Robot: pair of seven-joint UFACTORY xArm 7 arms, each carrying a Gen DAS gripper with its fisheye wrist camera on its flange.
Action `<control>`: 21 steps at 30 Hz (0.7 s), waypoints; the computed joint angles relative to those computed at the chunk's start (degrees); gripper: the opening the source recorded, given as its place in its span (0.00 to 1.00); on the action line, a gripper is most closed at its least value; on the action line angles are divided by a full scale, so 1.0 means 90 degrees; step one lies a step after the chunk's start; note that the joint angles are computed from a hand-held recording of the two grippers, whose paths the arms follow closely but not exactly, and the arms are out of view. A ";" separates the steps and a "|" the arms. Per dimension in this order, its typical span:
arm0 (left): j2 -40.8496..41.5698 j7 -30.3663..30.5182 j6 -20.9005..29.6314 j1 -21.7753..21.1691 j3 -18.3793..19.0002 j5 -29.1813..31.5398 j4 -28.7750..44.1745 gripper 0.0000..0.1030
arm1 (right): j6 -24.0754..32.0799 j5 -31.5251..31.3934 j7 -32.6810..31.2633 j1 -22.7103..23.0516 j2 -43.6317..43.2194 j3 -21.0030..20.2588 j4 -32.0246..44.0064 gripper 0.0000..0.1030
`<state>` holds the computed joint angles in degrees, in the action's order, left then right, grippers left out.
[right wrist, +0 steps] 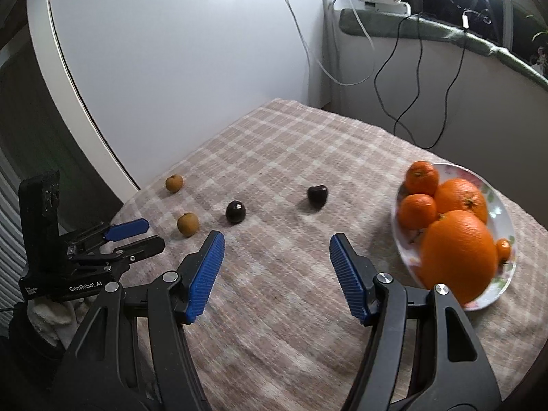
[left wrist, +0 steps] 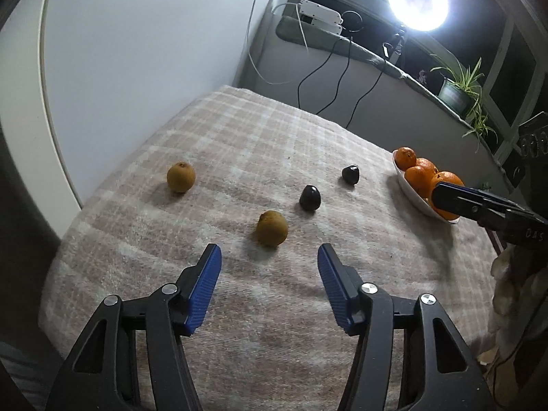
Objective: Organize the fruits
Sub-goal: 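Reach the left tool to a brown kiwi while the right tool reaches a dark plum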
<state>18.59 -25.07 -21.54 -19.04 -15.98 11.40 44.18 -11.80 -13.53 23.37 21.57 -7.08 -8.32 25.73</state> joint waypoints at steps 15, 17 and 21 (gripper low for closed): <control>0.0104 0.0121 0.0043 -0.0002 -0.0009 0.0006 0.0149 0.53 | 0.0188 -0.1144 0.0952 -0.0023 0.0992 0.0071 0.0922 0.65; 0.0157 0.0089 0.0050 0.0094 -0.0074 0.0095 0.0194 0.53 | 0.0222 -0.1021 0.0839 -0.0161 0.1099 0.0262 0.1026 0.65; 0.0251 -0.0024 0.0065 0.0315 -0.0222 0.0297 0.0266 0.51 | 0.0334 -0.0850 0.0674 -0.0691 0.1340 0.0888 0.1268 0.65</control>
<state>20.85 -25.29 -20.96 -16.21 -17.98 14.07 46.57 -8.80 -21.18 29.43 15.36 4.98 -0.33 37.14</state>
